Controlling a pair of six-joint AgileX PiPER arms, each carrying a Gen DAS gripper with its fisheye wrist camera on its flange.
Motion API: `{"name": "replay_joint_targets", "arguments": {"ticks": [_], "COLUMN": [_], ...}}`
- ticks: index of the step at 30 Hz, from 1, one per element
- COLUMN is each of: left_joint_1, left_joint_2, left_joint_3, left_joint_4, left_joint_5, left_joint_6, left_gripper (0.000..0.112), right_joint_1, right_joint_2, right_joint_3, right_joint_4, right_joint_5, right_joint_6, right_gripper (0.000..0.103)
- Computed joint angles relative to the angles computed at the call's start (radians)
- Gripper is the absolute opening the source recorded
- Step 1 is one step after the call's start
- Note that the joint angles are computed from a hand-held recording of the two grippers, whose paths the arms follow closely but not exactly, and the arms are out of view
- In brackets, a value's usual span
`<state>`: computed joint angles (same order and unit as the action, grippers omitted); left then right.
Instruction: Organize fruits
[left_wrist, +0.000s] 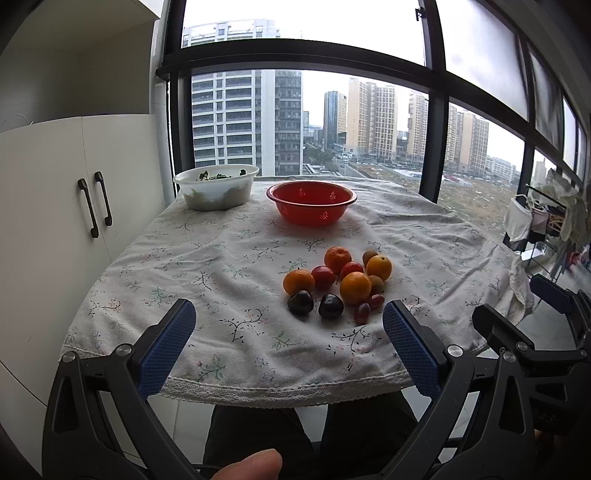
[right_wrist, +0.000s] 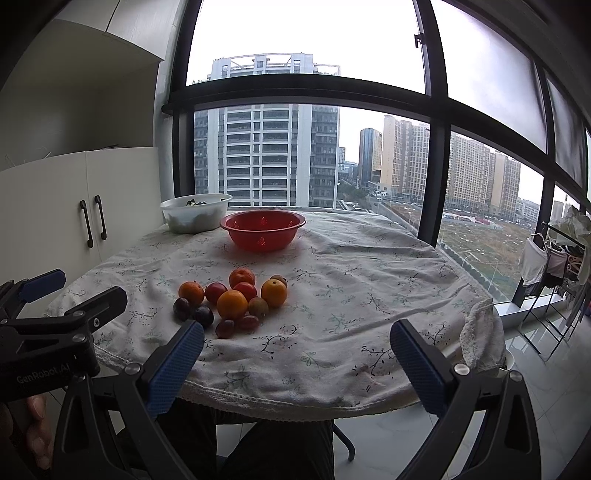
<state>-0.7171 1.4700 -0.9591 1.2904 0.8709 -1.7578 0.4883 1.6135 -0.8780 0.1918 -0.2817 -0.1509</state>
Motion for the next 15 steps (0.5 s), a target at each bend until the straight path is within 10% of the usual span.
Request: {"name": "replay_joint_targets", "arguments": {"ticks": [7, 15], "left_joint_1": [0.129, 0.404], "left_joint_2": [0.028, 0.085], "left_joint_3": [0.085, -0.004], "left_joint_4": [0.271, 0.026], "left_joint_5": [-0.207, -0.51], "left_joint_6": [-0.103, 0.166], "left_gripper": [0.103, 0.103], "right_joint_1": [-0.065, -0.151], "right_joint_2": [0.084, 0.14], "right_joint_3": [-0.036, -0.032], "right_joint_4": [-0.345, -0.658], "right_joint_5": [-0.026, -0.248], "right_joint_6": [0.335, 0.599], "right_gripper": [0.103, 0.103]}}
